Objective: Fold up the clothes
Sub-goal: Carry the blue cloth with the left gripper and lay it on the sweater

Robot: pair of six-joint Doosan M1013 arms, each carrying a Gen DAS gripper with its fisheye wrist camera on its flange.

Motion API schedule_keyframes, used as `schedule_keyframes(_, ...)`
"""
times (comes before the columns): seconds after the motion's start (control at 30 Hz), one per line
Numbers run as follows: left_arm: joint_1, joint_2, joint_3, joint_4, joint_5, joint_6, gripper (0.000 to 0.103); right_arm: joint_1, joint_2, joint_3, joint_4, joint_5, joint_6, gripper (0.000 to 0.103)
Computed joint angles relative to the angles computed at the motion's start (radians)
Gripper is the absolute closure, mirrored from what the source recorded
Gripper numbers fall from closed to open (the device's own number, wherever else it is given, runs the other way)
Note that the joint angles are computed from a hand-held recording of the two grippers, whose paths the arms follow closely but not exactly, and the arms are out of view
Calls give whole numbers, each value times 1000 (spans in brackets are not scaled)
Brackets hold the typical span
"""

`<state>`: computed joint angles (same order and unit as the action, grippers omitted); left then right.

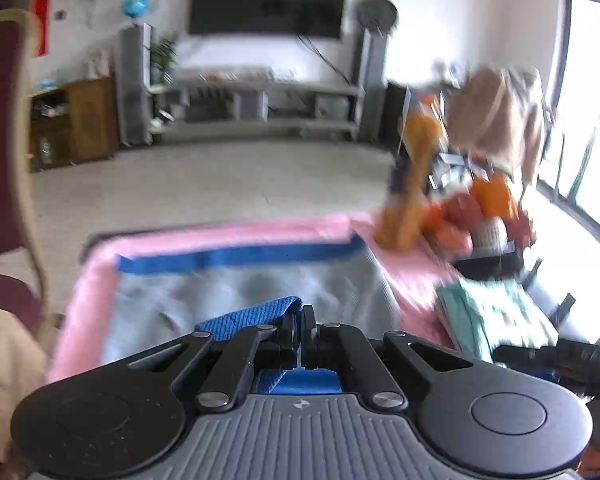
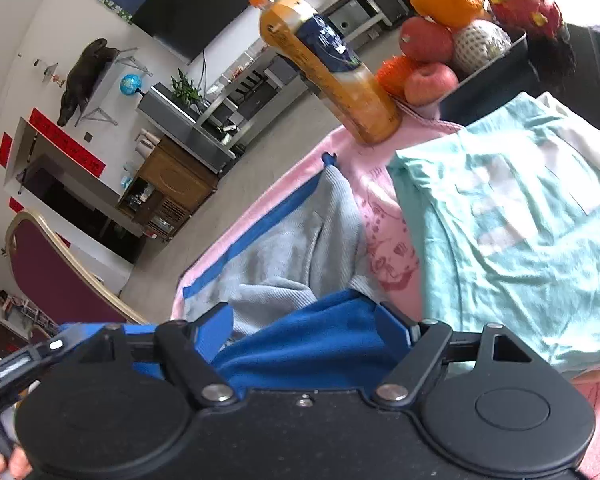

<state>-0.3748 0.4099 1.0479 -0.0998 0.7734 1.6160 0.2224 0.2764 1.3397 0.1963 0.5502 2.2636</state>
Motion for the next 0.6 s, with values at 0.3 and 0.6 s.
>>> schedule_keyframes(0.3, -54, 129, -141, 122, 393, -32, 67, -16, 2, 6, 72, 39, -79, 26)
schedule_keyframes(0.6, 7, -1, -16, 188, 257, 15, 53, 1, 20, -25, 34, 95, -96, 25)
